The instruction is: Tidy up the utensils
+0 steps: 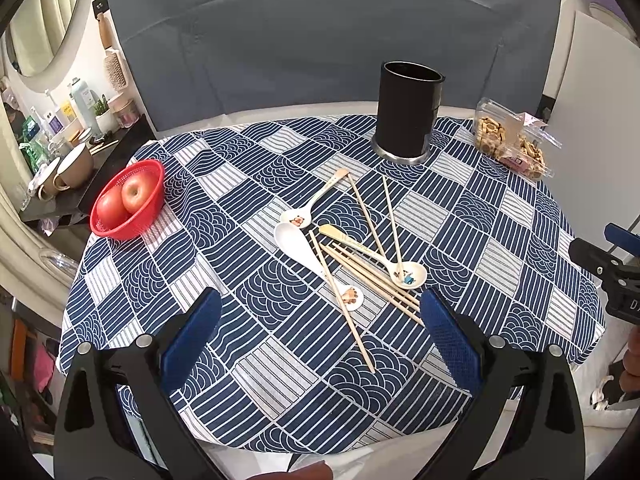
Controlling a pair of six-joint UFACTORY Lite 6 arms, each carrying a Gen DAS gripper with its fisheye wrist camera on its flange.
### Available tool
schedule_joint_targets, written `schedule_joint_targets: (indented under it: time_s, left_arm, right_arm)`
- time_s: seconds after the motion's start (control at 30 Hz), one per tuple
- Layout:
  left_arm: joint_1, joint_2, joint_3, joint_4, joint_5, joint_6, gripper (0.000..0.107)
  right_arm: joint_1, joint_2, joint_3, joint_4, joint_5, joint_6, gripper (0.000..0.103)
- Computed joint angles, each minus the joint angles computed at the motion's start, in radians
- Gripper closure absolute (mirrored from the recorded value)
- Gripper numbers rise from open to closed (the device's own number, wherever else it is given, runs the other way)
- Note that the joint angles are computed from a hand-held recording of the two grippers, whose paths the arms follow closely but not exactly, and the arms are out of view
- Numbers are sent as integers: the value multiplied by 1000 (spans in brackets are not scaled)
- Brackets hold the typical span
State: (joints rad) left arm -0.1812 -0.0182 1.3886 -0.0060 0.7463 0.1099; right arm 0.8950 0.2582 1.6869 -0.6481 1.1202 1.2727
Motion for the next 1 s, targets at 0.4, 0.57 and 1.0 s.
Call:
schedule_joint_targets:
  time_s: [0.4, 0.57, 1.0]
  left_arm:
    - [37, -4, -11, -13, 12, -24, 10]
    - [44, 0, -10, -28, 18, -14, 10]
    - [28, -1, -12, -5, 18, -47, 10]
  right_arm:
    - [-1, 0, -7, 3, -2, 1, 8]
    - [-1, -8, -20, 0, -4, 10, 8]
    - [-17, -24, -47, 17, -21, -6, 8]
